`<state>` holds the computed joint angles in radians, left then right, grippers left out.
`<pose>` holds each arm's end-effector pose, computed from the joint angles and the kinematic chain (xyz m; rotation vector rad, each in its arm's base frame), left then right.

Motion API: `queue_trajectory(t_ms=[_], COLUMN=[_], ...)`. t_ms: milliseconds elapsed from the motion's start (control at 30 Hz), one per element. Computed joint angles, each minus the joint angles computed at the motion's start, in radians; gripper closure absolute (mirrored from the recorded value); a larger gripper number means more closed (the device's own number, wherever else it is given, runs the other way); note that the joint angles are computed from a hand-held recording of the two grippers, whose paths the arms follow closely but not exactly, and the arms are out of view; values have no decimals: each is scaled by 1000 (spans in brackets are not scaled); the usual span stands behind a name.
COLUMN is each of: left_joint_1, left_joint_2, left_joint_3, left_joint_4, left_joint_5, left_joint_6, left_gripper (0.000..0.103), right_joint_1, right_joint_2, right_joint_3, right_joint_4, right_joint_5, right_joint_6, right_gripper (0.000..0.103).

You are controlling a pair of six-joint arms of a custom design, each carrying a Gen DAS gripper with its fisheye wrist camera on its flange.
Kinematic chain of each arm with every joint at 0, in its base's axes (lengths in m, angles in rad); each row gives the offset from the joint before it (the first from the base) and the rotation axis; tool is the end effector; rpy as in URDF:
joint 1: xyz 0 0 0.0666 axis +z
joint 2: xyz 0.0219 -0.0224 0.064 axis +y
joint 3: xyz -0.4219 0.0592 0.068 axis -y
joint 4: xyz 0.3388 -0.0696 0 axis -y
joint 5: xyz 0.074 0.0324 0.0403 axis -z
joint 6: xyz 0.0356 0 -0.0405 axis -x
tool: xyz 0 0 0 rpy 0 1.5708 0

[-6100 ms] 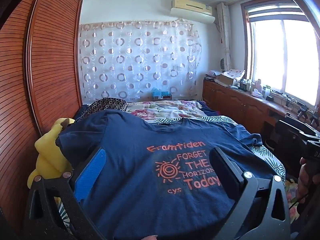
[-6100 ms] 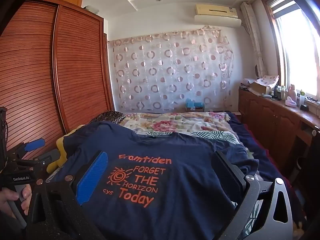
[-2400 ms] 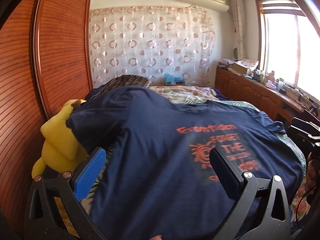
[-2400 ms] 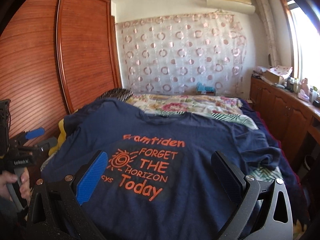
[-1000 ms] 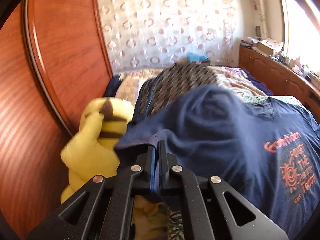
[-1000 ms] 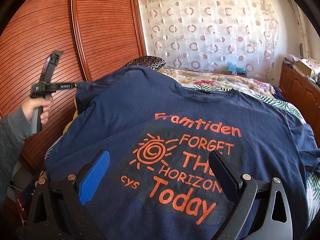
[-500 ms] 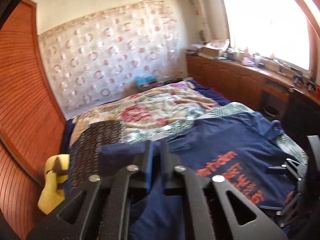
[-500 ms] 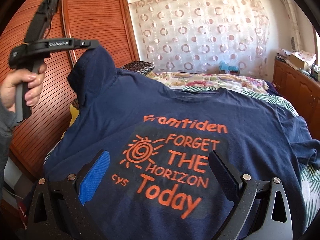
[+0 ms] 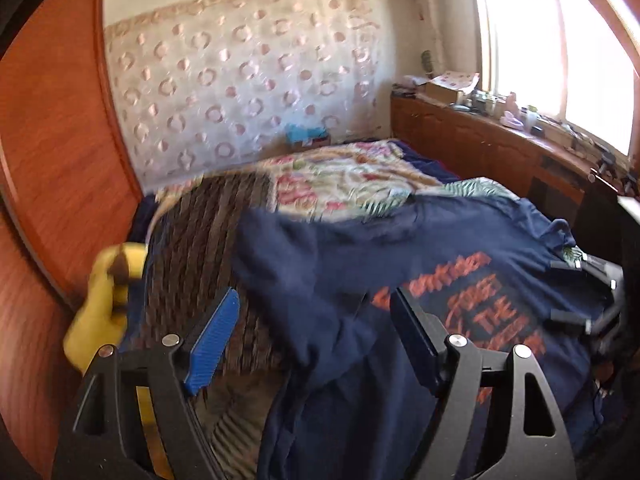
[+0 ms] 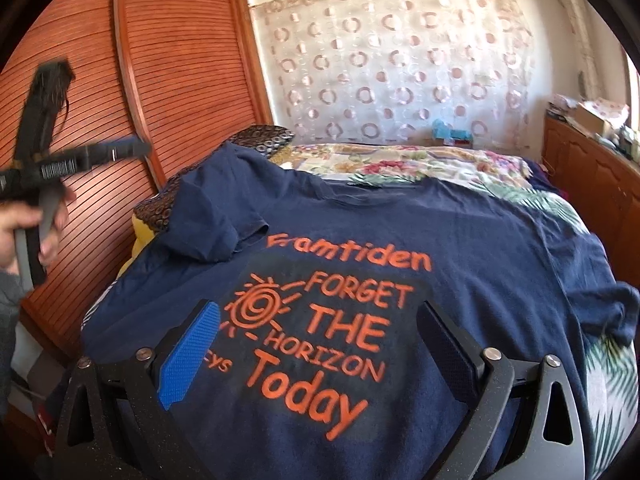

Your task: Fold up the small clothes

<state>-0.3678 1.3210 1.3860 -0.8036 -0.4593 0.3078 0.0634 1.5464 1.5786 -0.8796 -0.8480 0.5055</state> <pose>0.3785 -0.1294 0.5068 -0.1620 2.2177 0.1639 0.4800 0.0568 0.4917 -0.9591 1.9674 0.7712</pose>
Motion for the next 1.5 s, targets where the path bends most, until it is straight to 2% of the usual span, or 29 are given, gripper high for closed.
queue_trajectory(t_ms=[100,233,300,433,533,567,600,633,667,767,833,900,933,1000,1033,1100,1167,1233,1267,1333,1400,1500], left_joint_1=[9,19,28,31,38,38,37,40,38,44,40,48,49,50,50,49,46,45,45,45,45,40], left_joint_2=[-30,-27,-9,25,31,31,35,36,42,39,38,35,34,30,29,26,23,24,25,24,23,25], left_joint_3=[-107,-199,-214,-227,-225,-225,-222,-226,-222,-222,-223,-228,-229,-234,-235,-238,-241,-241,-240,-240,-241,-239], left_joint_4=[45,85,86,74,64,63,55,50,36,33,32,38,40,41,40,40,41,43,42,41,41,38], left_joint_5=[26,52,63,53,72,75,74,77,81,85,82,88,89,89,89,85,83,87,85,87,87,78], left_joint_6=[66,122,123,131,141,142,145,146,153,153,161,157,158,166,174,182,183,182,181,184,188,193], left_gripper=[24,25,25,25,25,25,25,25,25,24,24,24,24,24,24,24,24,24,24,24,24,24], right_joint_1=[42,119,158,253,314,336,350,369,377,410,414,419,411,405,396,366,328,301,294,296,303,307], right_joint_2=[41,131,186,265,338,364,367,381,412,470,510,507,493,476,457,423,410,408,404,392,374,372], right_joint_3=[71,213,296,396,487,513,499,512,571,671,748,742,727,704,678,646,643,643,634,604,553,523], right_joint_4=[-50,-173,-230,-269,-312,-307,-253,-248,-286,-328,-374,-385,-389,-371,-332,-269,-222,-177,-170,-147,-91,-83], right_joint_5=[13,32,54,130,170,186,171,190,200,244,257,273,267,248,242,204,184,201,208,297,355,312], right_joint_6=[23,50,62,53,21,-4,-59,-73,-72,-79,-64,-26,0,14,-2,-60,-156,-239,-250,-254,-253,-257], right_gripper=[25,32,35,39,43,44,46,48,49,60,80,96,99,101,101,101,101,101,101,100,90,70])
